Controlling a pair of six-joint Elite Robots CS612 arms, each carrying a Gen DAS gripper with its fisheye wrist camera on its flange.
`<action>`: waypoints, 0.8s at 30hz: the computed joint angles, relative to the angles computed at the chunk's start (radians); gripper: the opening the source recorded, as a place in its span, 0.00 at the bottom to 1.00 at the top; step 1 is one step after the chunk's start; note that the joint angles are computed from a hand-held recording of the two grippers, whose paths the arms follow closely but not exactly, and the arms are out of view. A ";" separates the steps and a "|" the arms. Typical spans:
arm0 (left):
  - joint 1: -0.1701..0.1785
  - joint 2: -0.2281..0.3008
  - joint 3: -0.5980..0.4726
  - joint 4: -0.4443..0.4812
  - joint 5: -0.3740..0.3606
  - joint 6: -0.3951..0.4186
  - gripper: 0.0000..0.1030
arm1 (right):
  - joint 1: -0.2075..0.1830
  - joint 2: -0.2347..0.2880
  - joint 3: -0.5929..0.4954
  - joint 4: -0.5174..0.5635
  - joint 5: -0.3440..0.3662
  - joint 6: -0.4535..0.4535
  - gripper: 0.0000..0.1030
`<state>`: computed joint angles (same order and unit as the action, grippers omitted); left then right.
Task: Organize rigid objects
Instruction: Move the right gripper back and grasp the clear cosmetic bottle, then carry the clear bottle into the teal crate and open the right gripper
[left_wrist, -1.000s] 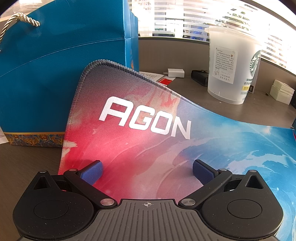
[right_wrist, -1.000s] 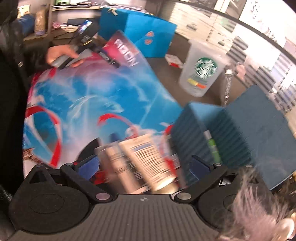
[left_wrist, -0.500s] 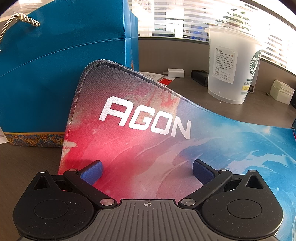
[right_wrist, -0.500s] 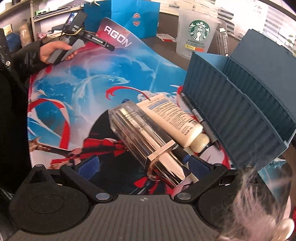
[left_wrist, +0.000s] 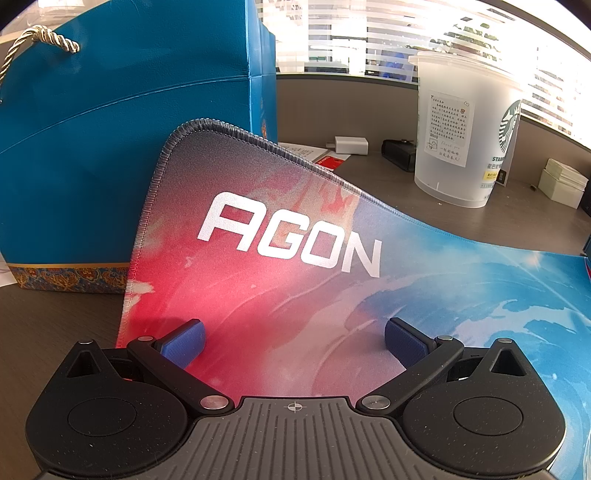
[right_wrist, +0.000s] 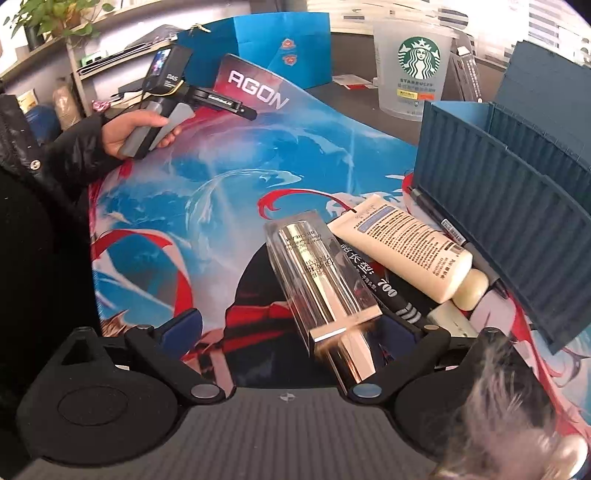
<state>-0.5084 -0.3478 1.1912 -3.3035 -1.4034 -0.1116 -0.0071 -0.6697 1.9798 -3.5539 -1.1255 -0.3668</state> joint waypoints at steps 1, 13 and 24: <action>0.000 0.000 -0.001 0.000 0.000 0.000 1.00 | 0.001 0.005 -0.006 0.001 0.002 0.001 0.97; 0.000 0.000 -0.001 0.000 0.000 0.000 1.00 | 0.025 0.009 -0.027 -0.020 -0.090 0.000 0.42; 0.000 0.000 0.000 0.000 -0.001 0.001 1.00 | 0.060 -0.011 -0.032 0.029 -0.192 -0.003 0.41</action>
<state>-0.5083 -0.3477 1.1910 -3.3036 -1.4041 -0.1110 0.0533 -0.6811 1.9479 -3.5250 -1.3173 -0.3697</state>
